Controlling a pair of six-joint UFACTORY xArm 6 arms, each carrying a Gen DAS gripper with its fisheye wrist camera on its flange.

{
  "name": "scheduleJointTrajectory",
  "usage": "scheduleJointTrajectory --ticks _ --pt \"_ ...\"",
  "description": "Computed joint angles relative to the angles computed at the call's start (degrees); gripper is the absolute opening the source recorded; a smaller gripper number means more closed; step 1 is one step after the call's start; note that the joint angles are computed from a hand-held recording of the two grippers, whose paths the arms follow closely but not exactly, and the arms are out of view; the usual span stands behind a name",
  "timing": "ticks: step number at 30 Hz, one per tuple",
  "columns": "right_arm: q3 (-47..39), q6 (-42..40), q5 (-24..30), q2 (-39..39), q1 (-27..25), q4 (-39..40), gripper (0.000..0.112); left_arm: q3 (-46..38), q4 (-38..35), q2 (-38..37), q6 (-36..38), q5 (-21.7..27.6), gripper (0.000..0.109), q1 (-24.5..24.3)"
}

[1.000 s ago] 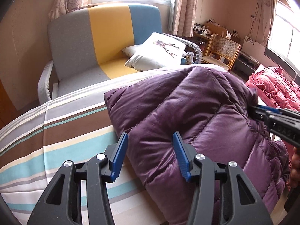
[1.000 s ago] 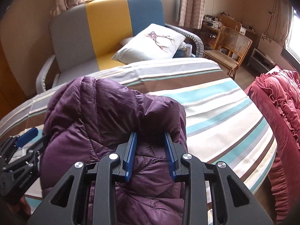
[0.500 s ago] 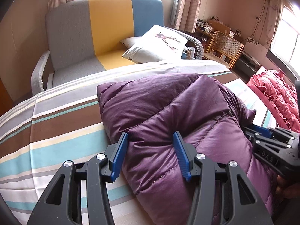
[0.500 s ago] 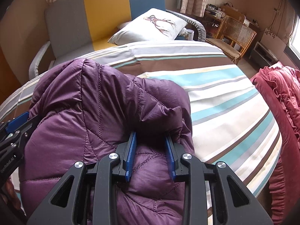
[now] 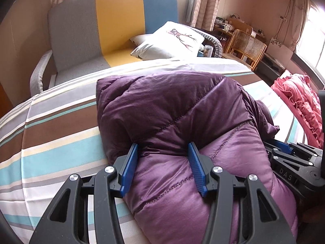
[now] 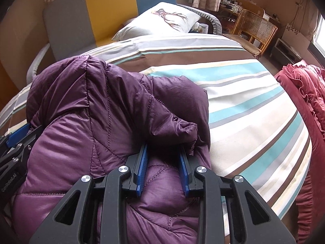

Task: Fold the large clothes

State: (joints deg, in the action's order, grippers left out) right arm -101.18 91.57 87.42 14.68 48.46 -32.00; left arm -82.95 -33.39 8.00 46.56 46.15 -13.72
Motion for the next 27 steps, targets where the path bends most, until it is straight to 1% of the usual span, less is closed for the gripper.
scheduleJointTrajectory --ticks 2,4,5,6,8,11,14,17,19,20,21,22,23,24,25,27 --pt "-0.87 -0.13 1.10 0.16 0.46 -0.51 0.032 -0.59 -0.53 0.01 -0.01 0.68 0.059 0.70" --pt "-2.89 -0.24 3.77 0.70 1.37 -1.52 0.048 -0.96 -1.76 -0.15 -0.41 1.51 0.074 2.21" --pt "-3.39 0.26 5.07 0.75 1.74 -2.00 0.078 -1.02 -2.42 -0.26 -0.65 2.09 0.077 2.92" --pt "-2.67 1.90 5.71 -0.09 2.33 -3.15 0.086 -1.08 -3.44 -0.38 -1.00 2.75 0.080 4.00" --pt "1.02 3.71 2.90 -2.86 2.40 -3.15 0.086 -1.45 -5.26 -0.23 -1.14 4.76 0.082 5.85" --pt "6.46 6.23 -1.75 -6.41 1.90 -2.26 0.086 -2.79 -7.84 0.74 -1.01 9.87 0.083 8.48" --pt "15.21 10.58 -10.67 -11.81 0.14 -0.10 0.086 -5.44 -9.79 3.12 -2.67 15.61 0.083 10.06" --pt "21.74 13.40 -18.82 -15.19 -1.53 1.40 0.088 -8.17 -12.78 5.98 -5.31 21.94 0.083 11.30" --pt "26.88 15.38 -25.86 -17.80 -2.77 2.02 0.087 -8.56 -14.22 6.87 -5.59 23.87 0.081 11.36" --pt "28.63 15.84 -28.58 -18.67 -3.14 2.06 0.081 -8.85 -15.84 7.39 -5.30 25.84 0.079 11.53" --pt "31.04 16.73 -32.35 -19.94 -3.67 1.67 0.077 -8.83 -17.00 7.53 -5.13 26.90 0.070 11.55" --pt "31.74 17.00 -33.71 -20.26 -3.76 1.30 0.071 -7.96 -17.55 6.90 -4.73 26.63 0.063 11.38" --pt "31.42 16.26 -33.77 -20.05 -3.60 0.99 0.065 -6.86 -18.34 6.01 -3.37 26.26 0.059 11.13" --pt "30.96 15.41 -33.67 -19.81 -3.43 0.75 0.058 -6.30 -18.59 5.47 -2.41 26.20 0.052 11.03" --pt "30.55 14.96 -33.72 -19.53 -3.27 0.51 0.054 -6.04 -18.84 5.12 -1.70 26.37 0.045 11.08" --pt "29.32 14.30 -33.20 -19.00 -2.67 -0.45 0.041 -5.95 -19.42 4.57 -0.40 27.15 0.038 11.41"
